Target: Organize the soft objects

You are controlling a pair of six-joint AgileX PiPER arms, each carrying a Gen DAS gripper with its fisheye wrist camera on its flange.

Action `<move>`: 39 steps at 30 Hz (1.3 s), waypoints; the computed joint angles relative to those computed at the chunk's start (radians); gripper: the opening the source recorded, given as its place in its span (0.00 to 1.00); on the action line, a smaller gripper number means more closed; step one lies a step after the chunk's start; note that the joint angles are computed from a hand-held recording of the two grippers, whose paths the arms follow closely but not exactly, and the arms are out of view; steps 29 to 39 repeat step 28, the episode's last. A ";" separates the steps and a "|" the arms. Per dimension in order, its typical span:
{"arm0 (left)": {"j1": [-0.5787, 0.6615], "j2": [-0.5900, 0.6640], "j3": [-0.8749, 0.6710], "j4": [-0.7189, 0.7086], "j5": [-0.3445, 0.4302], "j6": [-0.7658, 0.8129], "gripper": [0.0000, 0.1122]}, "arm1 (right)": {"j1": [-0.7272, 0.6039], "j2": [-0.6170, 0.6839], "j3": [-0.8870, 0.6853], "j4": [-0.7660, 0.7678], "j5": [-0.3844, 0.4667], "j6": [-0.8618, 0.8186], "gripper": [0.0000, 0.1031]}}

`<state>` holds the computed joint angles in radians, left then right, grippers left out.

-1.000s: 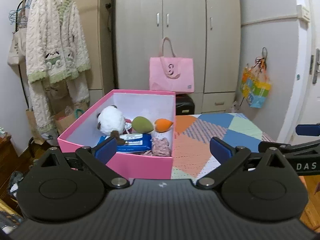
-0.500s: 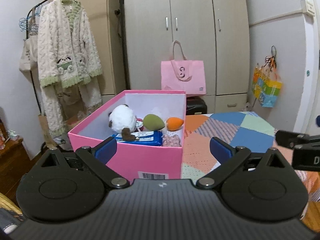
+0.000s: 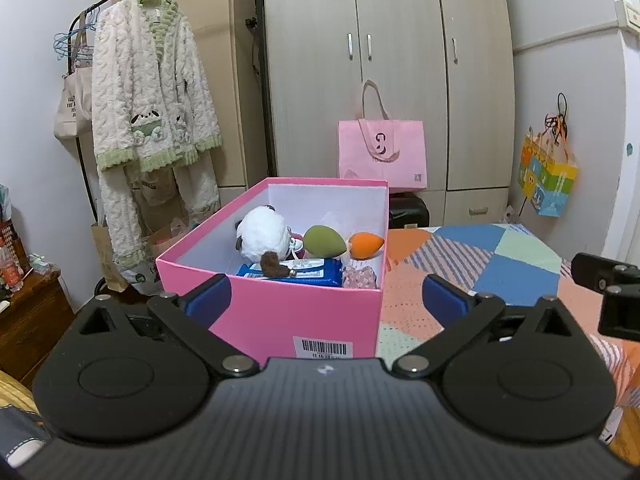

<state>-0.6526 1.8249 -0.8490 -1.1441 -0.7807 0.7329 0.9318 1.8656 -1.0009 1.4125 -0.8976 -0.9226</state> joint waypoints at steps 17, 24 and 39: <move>0.010 -0.015 -0.002 -0.039 0.066 0.032 0.92 | 0.001 -0.004 -0.020 0.090 0.027 -0.088 1.00; 0.032 -0.017 0.001 -0.020 0.098 0.013 0.92 | -0.002 0.002 -0.033 0.104 0.028 -0.105 1.00; 0.035 -0.018 0.002 -0.016 0.096 0.011 0.92 | -0.006 0.005 -0.035 0.106 0.030 -0.107 1.00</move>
